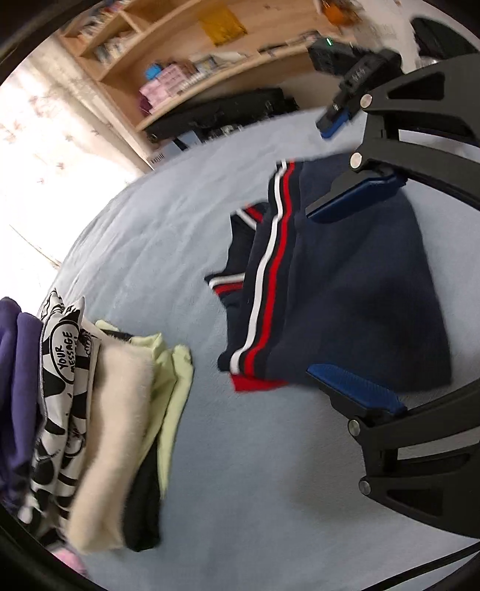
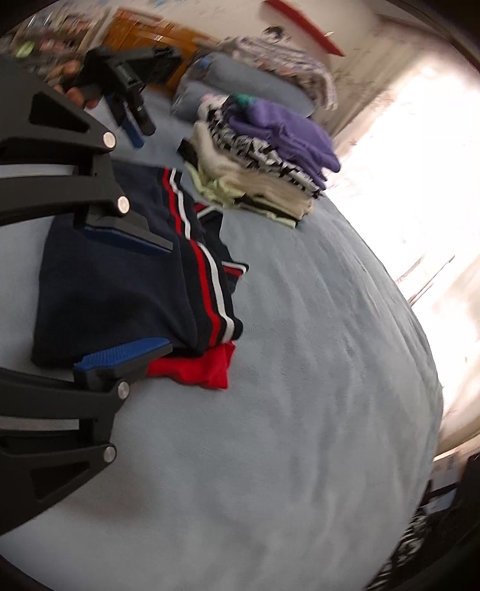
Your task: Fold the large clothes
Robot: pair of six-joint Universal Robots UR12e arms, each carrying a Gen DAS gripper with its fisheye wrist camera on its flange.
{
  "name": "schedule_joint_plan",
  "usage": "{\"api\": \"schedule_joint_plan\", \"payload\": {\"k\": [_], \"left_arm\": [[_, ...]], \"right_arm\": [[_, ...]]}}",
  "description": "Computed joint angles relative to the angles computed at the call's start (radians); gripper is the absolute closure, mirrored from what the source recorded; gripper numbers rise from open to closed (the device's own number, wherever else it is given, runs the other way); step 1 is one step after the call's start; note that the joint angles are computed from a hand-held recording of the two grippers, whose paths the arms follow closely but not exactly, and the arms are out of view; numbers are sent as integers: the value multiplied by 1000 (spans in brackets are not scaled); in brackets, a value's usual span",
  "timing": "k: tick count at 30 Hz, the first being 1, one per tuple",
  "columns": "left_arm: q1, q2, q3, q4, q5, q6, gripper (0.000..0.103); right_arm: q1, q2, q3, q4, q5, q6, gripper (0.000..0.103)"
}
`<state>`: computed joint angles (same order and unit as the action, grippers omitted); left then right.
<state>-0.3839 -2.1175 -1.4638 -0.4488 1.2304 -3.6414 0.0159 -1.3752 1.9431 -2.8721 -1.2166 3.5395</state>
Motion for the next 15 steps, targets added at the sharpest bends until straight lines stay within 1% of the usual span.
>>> {"api": "schedule_joint_plan", "payload": {"k": [3,6,8,10,12,14,15], "left_arm": [[-2,-16,22,-31,49,54,27],[2,-36,44,-48,69,106,31],[3,-49,60,-58,79,129,38],[5,-63,76,-66,89,158,41],[6,-77,91,-76,86,185,48],[6,-86,103,-92,81,203,60],[5,-92,111,-106,82,213,63]], "right_arm": [[8,15,-19,20,-40,-58,56],[15,38,-44,43,-66,-106,56],[17,55,-62,63,-76,-125,56],[18,70,-76,75,-77,-135,56],[18,86,-92,86,-85,-145,56],[13,101,-103,94,-67,-152,56],[12,106,-107,98,-62,-152,57]]}}
